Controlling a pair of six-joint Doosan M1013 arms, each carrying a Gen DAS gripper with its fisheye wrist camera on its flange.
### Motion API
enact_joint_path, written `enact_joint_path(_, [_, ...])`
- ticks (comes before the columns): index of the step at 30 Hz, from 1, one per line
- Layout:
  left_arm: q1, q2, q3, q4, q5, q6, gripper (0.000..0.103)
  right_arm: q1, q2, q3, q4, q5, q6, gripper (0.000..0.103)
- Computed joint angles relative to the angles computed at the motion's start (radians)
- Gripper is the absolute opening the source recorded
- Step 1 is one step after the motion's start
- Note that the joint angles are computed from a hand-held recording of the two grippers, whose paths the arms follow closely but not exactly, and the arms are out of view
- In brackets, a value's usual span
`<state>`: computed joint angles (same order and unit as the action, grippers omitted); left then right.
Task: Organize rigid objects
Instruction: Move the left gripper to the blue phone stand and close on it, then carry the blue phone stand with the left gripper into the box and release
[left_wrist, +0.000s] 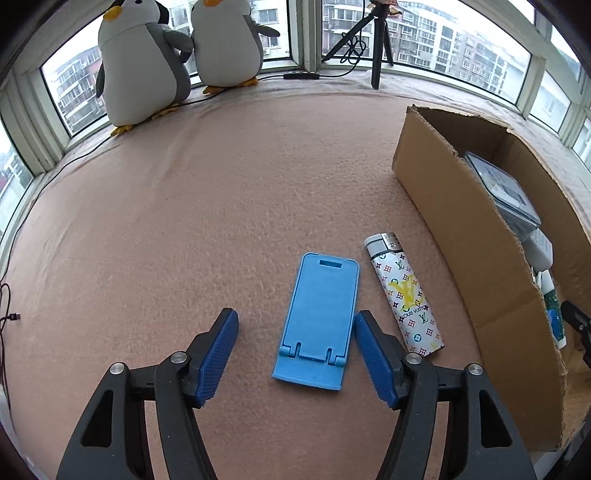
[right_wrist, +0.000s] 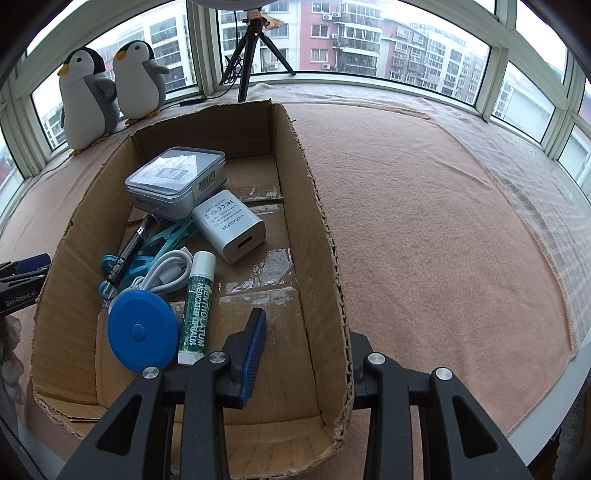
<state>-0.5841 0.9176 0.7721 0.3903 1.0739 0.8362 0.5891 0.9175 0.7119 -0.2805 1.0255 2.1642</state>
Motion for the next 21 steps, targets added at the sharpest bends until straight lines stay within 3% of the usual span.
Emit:
enact_joint_path(7, [0.001,0.008,-0.013,-0.005,-0.008,0.028,0.066,0.0,0.0,-0.001,0.0,0.0,0.0,0.032])
enact_joint_path(14, [-0.001,0.005,-0.011,-0.038,-0.032,0.039,0.041,0.0,0.0,0.0,-0.001,-0.001,0.001,0.032])
enact_joint_path(21, [0.005,-0.024,0.043,-0.065,-0.079,0.009,0.04,0.001,0.0,0.0,-0.004,0.0,0.002,0.032])
